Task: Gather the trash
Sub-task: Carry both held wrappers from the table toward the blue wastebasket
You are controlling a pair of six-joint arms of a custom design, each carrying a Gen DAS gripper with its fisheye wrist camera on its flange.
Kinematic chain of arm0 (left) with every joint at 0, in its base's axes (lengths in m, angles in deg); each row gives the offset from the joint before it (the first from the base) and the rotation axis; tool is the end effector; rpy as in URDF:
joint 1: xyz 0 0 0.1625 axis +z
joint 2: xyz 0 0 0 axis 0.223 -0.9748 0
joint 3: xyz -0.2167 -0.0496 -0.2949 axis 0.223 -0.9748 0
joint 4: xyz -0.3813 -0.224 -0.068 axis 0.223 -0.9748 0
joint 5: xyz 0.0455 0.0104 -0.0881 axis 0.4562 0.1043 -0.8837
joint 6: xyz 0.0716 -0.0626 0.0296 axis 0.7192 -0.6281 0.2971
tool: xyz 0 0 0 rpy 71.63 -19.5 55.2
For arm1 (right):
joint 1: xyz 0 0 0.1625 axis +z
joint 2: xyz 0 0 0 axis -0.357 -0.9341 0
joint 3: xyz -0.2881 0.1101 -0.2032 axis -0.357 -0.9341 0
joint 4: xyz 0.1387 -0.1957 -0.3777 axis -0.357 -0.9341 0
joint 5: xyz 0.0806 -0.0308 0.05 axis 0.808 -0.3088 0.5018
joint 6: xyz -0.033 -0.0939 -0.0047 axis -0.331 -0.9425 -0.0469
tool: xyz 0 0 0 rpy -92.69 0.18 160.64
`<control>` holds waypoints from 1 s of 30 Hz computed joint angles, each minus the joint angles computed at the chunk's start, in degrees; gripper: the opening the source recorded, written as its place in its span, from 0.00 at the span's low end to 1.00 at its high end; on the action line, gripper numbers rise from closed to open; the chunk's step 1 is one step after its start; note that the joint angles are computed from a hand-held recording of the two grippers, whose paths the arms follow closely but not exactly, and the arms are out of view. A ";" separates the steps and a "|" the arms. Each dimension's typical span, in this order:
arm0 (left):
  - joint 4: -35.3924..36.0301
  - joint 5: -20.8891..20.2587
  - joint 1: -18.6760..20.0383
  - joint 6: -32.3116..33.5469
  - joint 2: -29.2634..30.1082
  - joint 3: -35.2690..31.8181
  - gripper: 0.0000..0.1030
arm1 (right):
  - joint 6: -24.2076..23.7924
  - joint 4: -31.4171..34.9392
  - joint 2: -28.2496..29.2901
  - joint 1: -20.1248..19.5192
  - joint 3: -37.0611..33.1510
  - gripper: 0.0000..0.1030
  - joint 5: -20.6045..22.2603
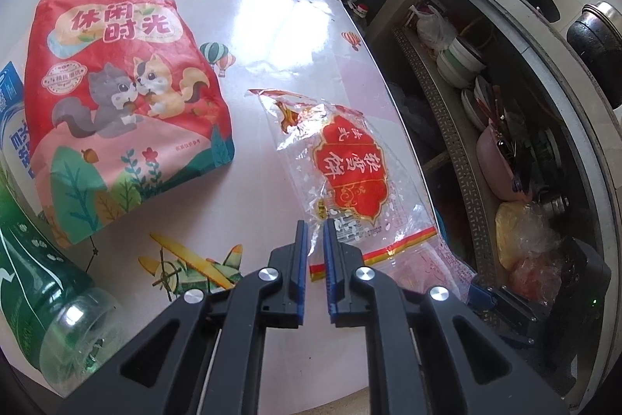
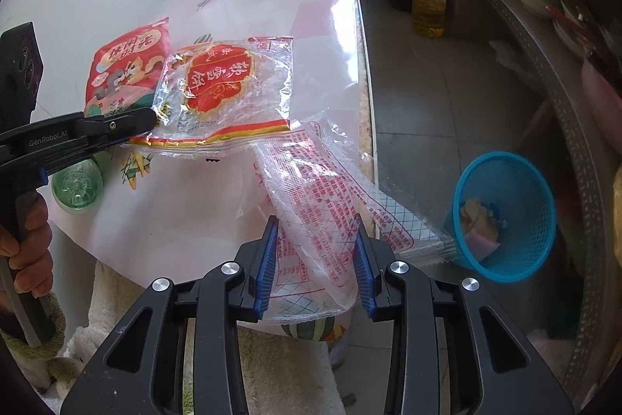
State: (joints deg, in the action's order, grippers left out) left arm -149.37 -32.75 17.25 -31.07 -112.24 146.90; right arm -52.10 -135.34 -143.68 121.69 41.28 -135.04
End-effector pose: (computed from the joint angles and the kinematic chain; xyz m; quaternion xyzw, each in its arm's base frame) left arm -0.4290 -0.4386 0.0839 0.2348 0.9592 -0.0932 0.1268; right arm 0.1415 -0.3866 0.3758 -0.0628 -0.9086 0.2764 0.3066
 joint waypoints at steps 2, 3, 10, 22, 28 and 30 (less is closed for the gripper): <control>-0.03 -1.22 0.51 -1.10 0.02 0.13 0.09 | 0.33 0.10 -0.07 -0.04 -0.03 0.32 0.11; -0.06 -1.83 0.73 -1.69 0.02 0.14 0.09 | 0.41 0.08 -0.03 -0.07 -0.07 0.32 0.12; 0.29 -3.05 1.46 -3.75 0.13 -0.09 0.17 | 0.75 0.24 0.32 -0.02 -0.34 0.32 -0.02; 0.64 -2.63 1.73 -4.83 -0.09 0.51 0.17 | 5.46 6.03 -6.57 -0.60 2.12 0.29 1.91; 1.78 -2.20 1.50 -5.51 0.71 0.00 0.28 | 7.77 7.07 -8.76 -1.20 2.55 0.29 2.43; 1.83 -1.90 1.35 -5.79 0.89 0.06 0.29 | 7.99 6.98 -9.44 -1.17 2.49 0.29 2.10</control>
